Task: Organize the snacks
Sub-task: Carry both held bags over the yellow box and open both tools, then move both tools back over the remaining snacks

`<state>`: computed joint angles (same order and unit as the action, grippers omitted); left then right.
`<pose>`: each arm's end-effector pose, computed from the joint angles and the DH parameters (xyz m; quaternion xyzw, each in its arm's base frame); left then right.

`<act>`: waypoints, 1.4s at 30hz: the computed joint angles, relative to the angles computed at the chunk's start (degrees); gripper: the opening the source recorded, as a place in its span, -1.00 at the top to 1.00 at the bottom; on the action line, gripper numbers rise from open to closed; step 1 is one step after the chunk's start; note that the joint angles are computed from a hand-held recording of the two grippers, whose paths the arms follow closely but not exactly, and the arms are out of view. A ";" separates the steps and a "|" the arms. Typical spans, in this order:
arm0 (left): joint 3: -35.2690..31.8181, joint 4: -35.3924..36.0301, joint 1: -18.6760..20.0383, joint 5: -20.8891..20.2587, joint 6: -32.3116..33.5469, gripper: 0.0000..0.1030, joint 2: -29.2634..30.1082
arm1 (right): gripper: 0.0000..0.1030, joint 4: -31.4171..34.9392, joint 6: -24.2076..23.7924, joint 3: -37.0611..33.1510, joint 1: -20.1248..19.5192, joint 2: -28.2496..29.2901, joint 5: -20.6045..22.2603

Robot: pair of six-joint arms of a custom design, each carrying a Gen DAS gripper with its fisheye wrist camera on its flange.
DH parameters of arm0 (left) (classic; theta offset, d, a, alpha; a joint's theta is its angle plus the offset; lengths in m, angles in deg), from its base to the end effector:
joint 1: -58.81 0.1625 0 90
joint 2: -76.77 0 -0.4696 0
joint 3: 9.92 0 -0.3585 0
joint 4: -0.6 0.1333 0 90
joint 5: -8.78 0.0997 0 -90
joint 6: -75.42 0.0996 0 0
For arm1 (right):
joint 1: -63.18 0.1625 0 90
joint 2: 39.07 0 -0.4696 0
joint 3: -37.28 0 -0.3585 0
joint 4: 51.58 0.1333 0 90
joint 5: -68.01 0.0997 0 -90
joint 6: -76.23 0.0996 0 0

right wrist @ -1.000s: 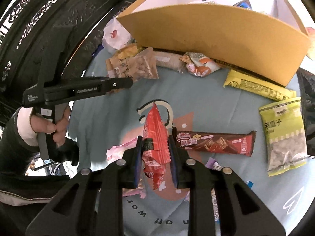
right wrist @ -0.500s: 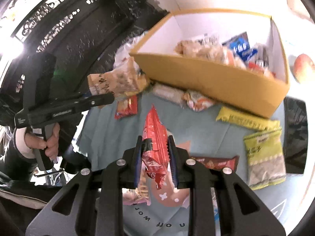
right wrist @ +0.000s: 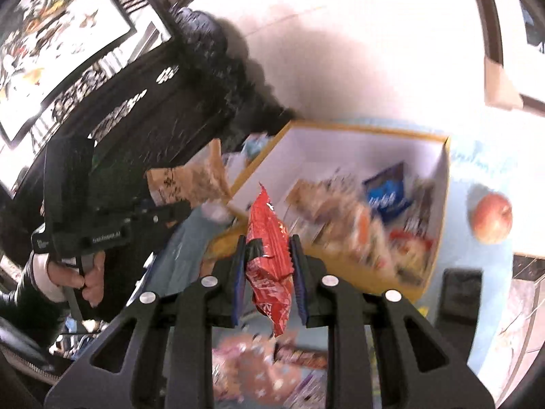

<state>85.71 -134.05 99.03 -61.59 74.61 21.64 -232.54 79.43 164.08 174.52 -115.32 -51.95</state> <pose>-0.3866 -0.5453 0.2286 0.4025 0.8987 -0.1050 0.1388 0.2493 -0.4085 0.3407 0.0548 -0.9093 0.3776 0.1661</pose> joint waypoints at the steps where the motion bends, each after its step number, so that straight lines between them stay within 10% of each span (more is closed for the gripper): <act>1: -0.79 -0.20 0.18 -0.28 0.29 0.66 0.79 | 0.53 -0.43 -0.64 -0.66 -0.74 0.07 -0.07; 11: -13.03 2.34 1.67 2.36 0.10 0.57 14.97 | 0.43 2.08 -0.96 -7.80 -7.82 4.53 -1.30; 14: -13.11 0.26 1.32 7.32 -2.43 -0.57 16.92 | -0.02 2.45 3.06 -8.04 -8.55 5.35 -5.23; 42: 3.70 1.89 0.12 12.45 -9.98 -0.85 3.10 | -0.88 -8.34 6.14 10.14 0.69 -1.12 -18.93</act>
